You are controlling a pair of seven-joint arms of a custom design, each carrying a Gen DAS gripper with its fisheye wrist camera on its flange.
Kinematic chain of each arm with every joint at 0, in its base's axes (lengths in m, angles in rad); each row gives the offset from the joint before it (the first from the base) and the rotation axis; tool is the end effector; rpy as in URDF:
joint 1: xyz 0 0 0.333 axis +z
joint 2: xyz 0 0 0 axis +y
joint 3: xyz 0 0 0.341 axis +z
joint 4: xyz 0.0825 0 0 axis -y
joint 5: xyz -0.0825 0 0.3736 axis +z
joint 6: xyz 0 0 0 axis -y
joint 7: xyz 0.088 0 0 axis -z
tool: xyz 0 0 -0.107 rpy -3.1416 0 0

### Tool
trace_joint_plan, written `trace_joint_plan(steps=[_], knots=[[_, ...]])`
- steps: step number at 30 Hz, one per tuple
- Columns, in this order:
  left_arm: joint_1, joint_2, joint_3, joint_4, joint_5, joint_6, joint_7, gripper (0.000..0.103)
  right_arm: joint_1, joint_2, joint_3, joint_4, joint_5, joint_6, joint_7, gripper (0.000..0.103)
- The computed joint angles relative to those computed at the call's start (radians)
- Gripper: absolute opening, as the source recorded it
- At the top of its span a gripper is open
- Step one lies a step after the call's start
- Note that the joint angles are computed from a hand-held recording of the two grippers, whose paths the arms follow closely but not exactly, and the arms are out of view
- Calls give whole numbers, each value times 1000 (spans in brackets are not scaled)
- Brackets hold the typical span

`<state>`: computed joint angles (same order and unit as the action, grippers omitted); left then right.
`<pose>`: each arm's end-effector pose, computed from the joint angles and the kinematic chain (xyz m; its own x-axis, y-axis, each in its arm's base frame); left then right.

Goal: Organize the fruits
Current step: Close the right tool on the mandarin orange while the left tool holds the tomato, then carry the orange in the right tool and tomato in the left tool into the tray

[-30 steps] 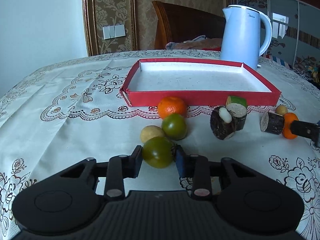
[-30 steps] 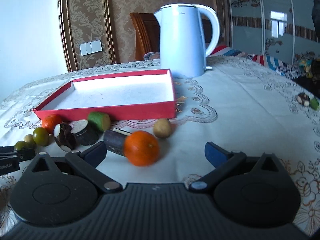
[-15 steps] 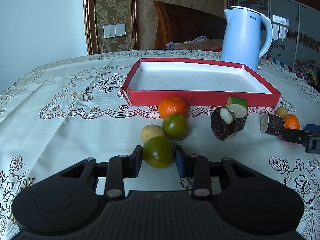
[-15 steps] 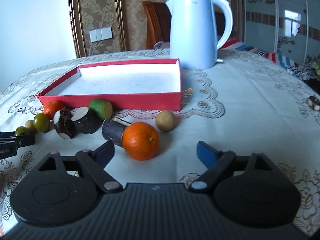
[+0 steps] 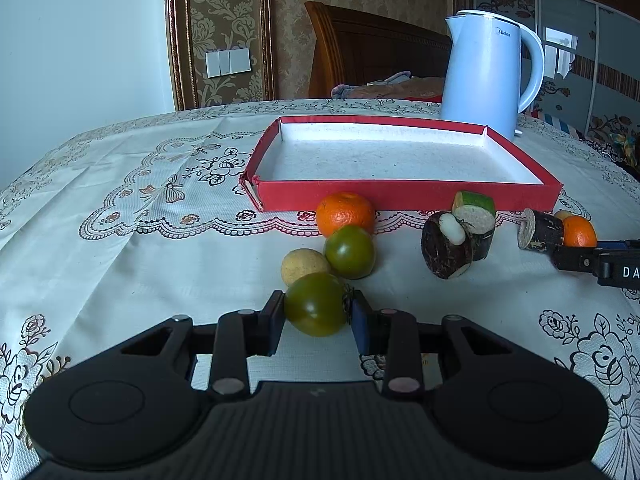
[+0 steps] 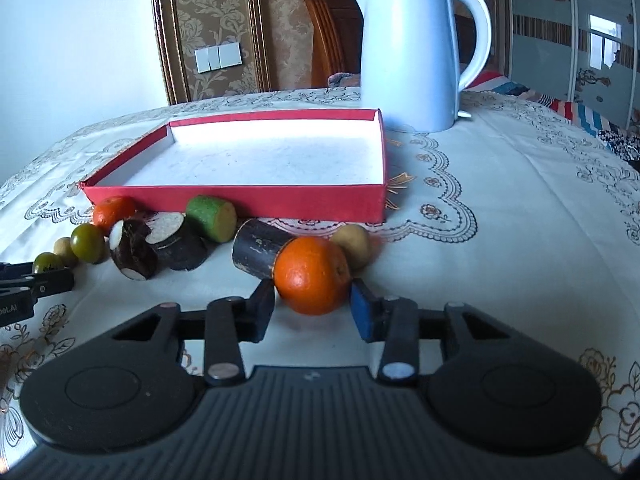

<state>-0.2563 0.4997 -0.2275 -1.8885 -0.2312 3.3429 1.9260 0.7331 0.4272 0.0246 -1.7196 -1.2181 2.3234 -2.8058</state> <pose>0.6303 -0.2753 0.3892 -0.4732 -0.8807 -0.0232 -0.4970 0.2886 -0.8184 0.5117 0.4579 0.3948 -0.2950 -0.9525 -0.0760 -0.5477 0.2338 -0.8033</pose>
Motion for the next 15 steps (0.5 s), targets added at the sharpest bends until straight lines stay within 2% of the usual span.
trace_joint_plan(steps=[7, 15], knots=[[4, 0, -5, -2, 3, 2, -3, 34, 14, -1, -3, -3, -25, -29, 26, 36], [34, -5, -39, -12, 18, 14, -2, 33, 42, -3, 5, -1, -83, -115, 61, 36]])
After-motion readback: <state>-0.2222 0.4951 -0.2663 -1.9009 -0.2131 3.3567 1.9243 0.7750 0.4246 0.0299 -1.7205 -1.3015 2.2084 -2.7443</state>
